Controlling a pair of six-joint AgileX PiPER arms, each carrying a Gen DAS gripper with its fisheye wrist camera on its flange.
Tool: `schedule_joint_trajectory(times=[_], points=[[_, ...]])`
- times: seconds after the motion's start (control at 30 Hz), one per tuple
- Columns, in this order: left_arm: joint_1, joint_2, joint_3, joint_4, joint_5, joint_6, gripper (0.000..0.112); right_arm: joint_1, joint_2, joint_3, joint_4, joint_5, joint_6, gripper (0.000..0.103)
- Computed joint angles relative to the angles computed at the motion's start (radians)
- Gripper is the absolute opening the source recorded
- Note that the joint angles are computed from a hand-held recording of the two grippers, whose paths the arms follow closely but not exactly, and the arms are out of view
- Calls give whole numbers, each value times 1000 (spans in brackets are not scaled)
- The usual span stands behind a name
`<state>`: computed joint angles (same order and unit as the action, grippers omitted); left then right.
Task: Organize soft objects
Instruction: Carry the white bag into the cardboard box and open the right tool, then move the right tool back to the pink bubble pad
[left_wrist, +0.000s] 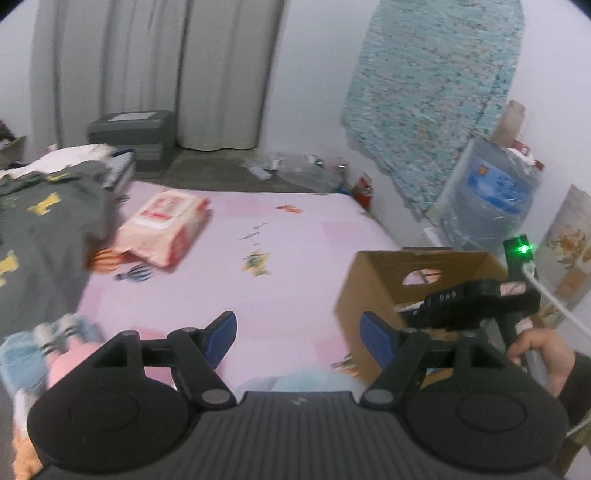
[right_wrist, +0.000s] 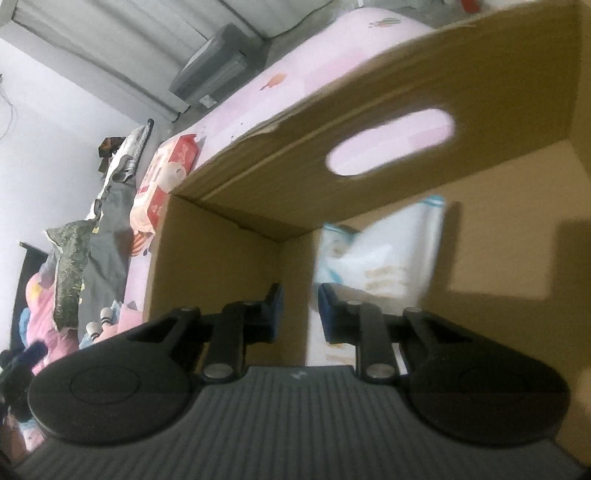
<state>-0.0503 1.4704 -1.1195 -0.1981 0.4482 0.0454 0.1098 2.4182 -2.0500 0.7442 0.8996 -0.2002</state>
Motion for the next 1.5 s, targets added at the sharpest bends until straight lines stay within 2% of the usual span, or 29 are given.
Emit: schedule_joint_trajectory(times=[0.1, 0.2, 0.27, 0.33, 0.37, 0.47, 0.53, 0.57, 0.73, 0.87, 1.0, 1.03, 1.07, 1.13, 1.17, 1.23, 1.37, 1.43, 1.5], points=[[53, -50, 59, -52, 1, 67, 75, 36, 9, -55, -62, -6, 71, 20], [118, -110, 124, -152, 7, 186, 80, 29, -80, 36, -76, -68, 47, 22], [151, -151, 175, -193, 2, 243, 83, 10, -145, 106, -109, -102, 79, 34], [182, -187, 217, -247, 16, 309, 87, -16, -181, 161, -125, -119, 105, 62], [198, -208, 242, -275, 23, 338, 88, -25, -192, 191, -137, -128, 123, 64], [233, -251, 298, -330, 47, 394, 91, -60, -174, 229, -131, -91, 137, 61], [252, -281, 335, -348, 53, 413, 91, -51, -136, 216, -106, -70, 138, 28], [261, -294, 351, -352, 55, 417, 91, -44, -129, 219, -98, -81, 142, 24], [314, -375, 425, -389, 59, 473, 95, 4, -107, 200, -66, -150, 128, 22], [355, -419, 460, -425, 78, 520, 97, 40, -90, 155, -129, -159, 168, 22], [407, -433, 476, -491, 97, 587, 99, 48, -92, 153, -149, -171, 173, 25], [418, -439, 480, -501, 99, 600, 100, 51, -106, 164, -172, -181, 186, 29], [429, -444, 484, -514, 99, 615, 100, 38, -140, 215, -158, -195, 159, 32], [454, -450, 490, -545, 104, 650, 101, 25, -175, 250, -144, -213, 139, 48], [469, -451, 493, -572, 110, 677, 101, 25, -203, 275, -153, -230, 141, 51], [505, -446, 496, -633, 131, 738, 102, 26, -256, 318, -164, -255, 128, 54], [600, -417, 495, -768, 223, 896, 102, 51, -365, 371, -228, -286, 125, 55], [633, -411, 503, -819, 254, 954, 102, 78, -417, 378, -268, -286, 123, 57], [646, -415, 519, -855, 257, 994, 102, 106, -441, 360, -243, -269, 84, 60]])
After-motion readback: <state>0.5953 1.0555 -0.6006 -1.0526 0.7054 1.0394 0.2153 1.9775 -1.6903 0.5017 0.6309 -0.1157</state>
